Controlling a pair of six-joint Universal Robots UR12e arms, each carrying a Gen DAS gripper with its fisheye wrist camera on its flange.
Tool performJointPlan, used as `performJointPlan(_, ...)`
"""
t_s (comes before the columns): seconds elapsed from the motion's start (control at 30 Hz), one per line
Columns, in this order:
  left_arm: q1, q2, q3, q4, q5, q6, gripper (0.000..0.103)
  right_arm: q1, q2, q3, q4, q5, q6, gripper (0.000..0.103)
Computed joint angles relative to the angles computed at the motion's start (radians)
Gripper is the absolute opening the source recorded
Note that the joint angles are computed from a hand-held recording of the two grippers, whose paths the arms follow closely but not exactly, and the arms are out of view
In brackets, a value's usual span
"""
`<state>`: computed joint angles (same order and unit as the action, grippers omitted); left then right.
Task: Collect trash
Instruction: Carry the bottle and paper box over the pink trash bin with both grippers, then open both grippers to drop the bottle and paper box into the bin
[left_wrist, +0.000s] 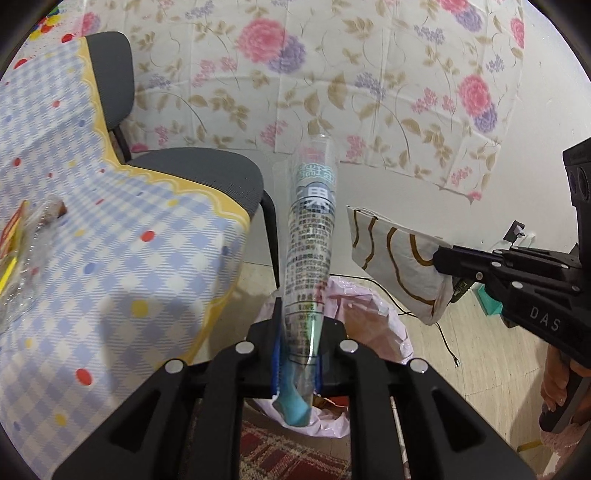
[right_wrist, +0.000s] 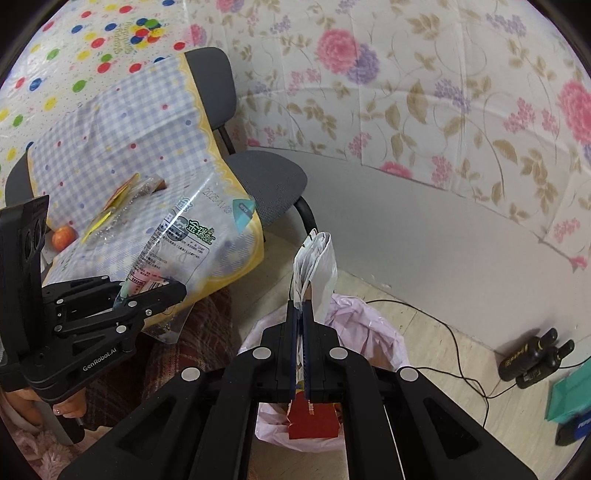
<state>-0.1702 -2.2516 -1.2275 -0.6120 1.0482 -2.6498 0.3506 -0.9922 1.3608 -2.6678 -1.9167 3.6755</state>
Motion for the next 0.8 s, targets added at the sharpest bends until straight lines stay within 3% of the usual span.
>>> performJointPlan(0.1,-0.009,-0.018,0.028,-0.030,0.007,0.003,0.016,-0.008,0.004,0.003,0.000,0.011,0.010,0.005)
performJointPlan(0.2,-0.018,-0.039,0.056,-0.038,0.018,0.004,0.029,-0.017,0.008,0.009,-0.006,0.012,0.022,0.008)
performJointPlan(0.27,-0.022,-0.049,0.070,-0.040,0.031,0.002,0.046,-0.023,0.013,0.010,-0.005,0.013,0.030,0.008)
performJointPlan(0.3,-0.024,-0.057,0.080,-0.043,0.034,-0.002,0.048,-0.026,0.016,0.008,0.005,0.011,0.038,0.008)
performJointPlan(0.37,-0.027,-0.068,0.095,-0.048,0.041,-0.007,0.062,-0.032,0.021,0.006,0.015,0.021,0.050,0.008)
performJointPlan(0.63,-0.014,-0.079,0.111,-0.062,0.018,-0.024,0.065,-0.037,0.031,-0.007,0.032,0.016,0.055,0.011)
performJointPlan(0.8,-0.004,-0.058,0.088,-0.024,0.015,-0.030,0.065,-0.032,0.030,-0.018,0.018,0.016,0.049,0.013)
